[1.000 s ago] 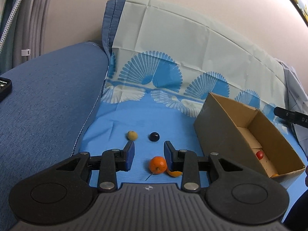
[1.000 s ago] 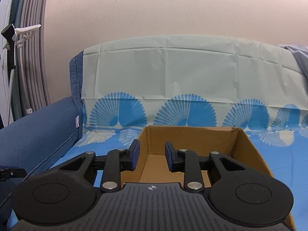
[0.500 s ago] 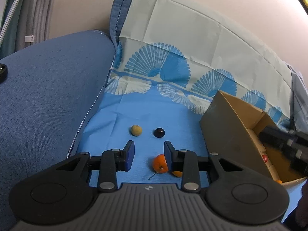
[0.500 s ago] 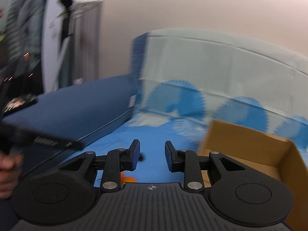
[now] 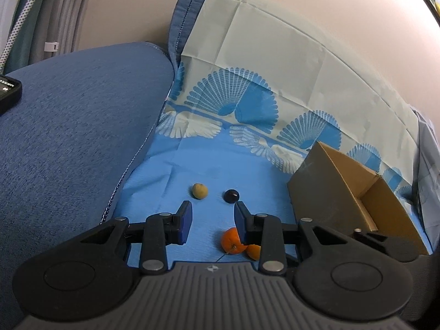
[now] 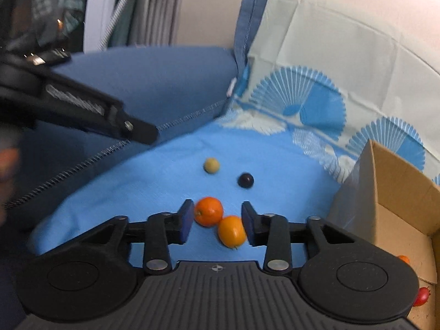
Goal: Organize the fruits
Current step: 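Move both empty tools back from the box toward the remaining oranges, then close the right gripper on an orange while the left approaches the stemmed tangerine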
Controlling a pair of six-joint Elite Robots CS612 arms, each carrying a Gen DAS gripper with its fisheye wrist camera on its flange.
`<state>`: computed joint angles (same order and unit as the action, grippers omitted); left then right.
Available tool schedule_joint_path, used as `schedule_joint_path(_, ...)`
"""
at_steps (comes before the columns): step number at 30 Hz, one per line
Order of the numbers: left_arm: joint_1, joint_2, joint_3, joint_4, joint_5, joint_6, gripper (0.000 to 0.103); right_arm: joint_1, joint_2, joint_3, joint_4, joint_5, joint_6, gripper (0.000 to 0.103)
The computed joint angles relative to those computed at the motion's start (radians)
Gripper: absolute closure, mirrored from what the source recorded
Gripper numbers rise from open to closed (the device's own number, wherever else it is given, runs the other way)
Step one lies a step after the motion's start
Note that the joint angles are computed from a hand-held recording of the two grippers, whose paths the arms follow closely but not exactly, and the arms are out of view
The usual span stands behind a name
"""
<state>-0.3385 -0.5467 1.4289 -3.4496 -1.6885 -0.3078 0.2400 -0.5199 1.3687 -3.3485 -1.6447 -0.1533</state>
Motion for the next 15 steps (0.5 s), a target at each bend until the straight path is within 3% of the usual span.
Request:
schedule_joint_path(4, 0.0, 0.001, -0.003, 0.007, 0.006, -0.005, 0.066, 0.005, 0.027, -0.053, 0.085, -0.04, 0.005, 0.054)
schedule_joint_path(10, -0.001, 0.004, -0.01, 0.02, 0.008, 0.008, 0.065, 0.01, 0.06, -0.114, 0.185, -0.109, 0.01, 0.054)
schedule_joint_path(14, -0.002, 0.005, -0.012, 0.023, 0.011, 0.009, 0.065, 0.004, 0.065, -0.128, 0.228, -0.093, 0.03, 0.056)
schedule_joint_path(15, -0.003, 0.005, -0.012, 0.024, 0.012, 0.011, 0.065, 0.002, 0.065, -0.131, 0.242, -0.081, 0.032, 0.061)
